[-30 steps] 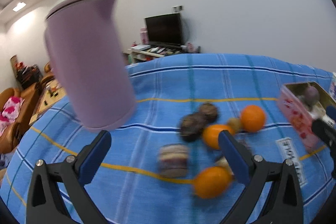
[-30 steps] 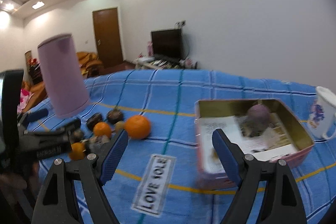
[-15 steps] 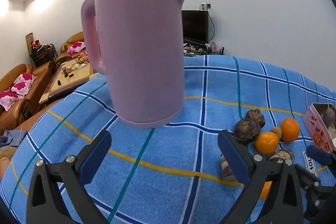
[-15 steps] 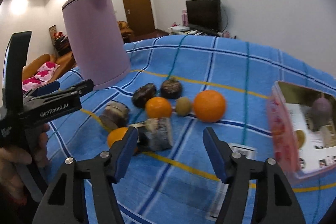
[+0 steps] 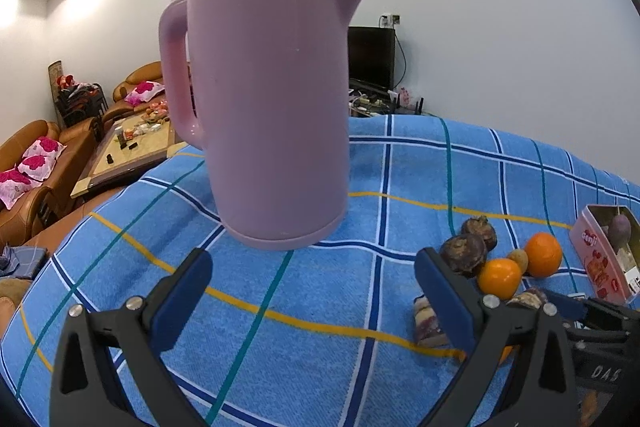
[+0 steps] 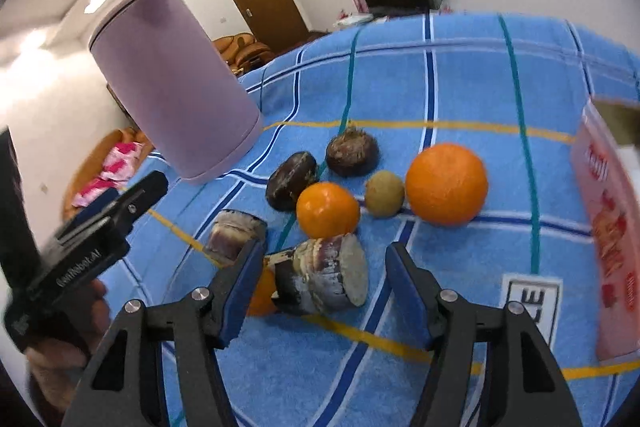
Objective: Organize fruits
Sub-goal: 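Grasp the wrapped striped cylinder with the right gripper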
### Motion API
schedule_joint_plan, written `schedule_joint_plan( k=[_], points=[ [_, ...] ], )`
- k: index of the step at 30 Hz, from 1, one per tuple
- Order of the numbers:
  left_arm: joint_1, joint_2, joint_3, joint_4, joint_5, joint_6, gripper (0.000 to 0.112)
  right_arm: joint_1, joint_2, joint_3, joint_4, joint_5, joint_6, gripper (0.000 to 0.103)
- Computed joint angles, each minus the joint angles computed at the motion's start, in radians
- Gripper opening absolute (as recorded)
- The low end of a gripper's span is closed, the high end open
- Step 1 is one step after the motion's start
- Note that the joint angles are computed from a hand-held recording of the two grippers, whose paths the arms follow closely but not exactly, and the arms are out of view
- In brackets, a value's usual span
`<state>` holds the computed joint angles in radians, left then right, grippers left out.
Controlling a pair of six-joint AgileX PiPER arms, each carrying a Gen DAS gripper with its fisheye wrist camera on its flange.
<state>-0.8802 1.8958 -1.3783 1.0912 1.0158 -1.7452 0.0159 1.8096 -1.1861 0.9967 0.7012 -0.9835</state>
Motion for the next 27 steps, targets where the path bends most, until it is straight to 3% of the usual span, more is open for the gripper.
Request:
schedule_joint_plan(
  k=[3, 5, 11, 16, 21, 25, 27],
  points=[
    [0.002, -0.001, 0.001, -0.005, -0.001, 0.001, 0.102, -0.026, -0.010, 0.011, -0.008, 0.034, 0.002, 0.065],
    [0.002, -0.003, 0.003, -0.009, -0.002, -0.002, 0.102, -0.028, -0.042, 0.047, -0.002, 0.010, -0.019, 0.065],
    [0.002, -0.004, 0.004, -0.008, -0.006, -0.002, 0.102, 0.029, -0.149, 0.157, -0.069, -0.249, -0.041, 0.064],
    [0.000, -0.020, 0.024, 0.006, -0.041, -0.011, 0.102, 0.021, -0.115, 0.123, -0.063, -0.149, -0.074, 0.064],
    [-0.006, -0.011, 0.011, 0.006, -0.041, 0.016, 0.102, 0.043, -0.072, 0.070, -0.154, -0.163, 0.049, 0.063],
    [-0.005, -0.037, 0.042, 0.032, -0.130, 0.018, 0.094, 0.029, -0.039, 0.023, -0.188, -0.119, 0.090, 0.047],
    [-0.008, -0.040, 0.047, 0.041, -0.169, 0.040, 0.092, 0.041, -0.043, 0.024, -0.226, -0.138, 0.113, 0.044]
  ],
)
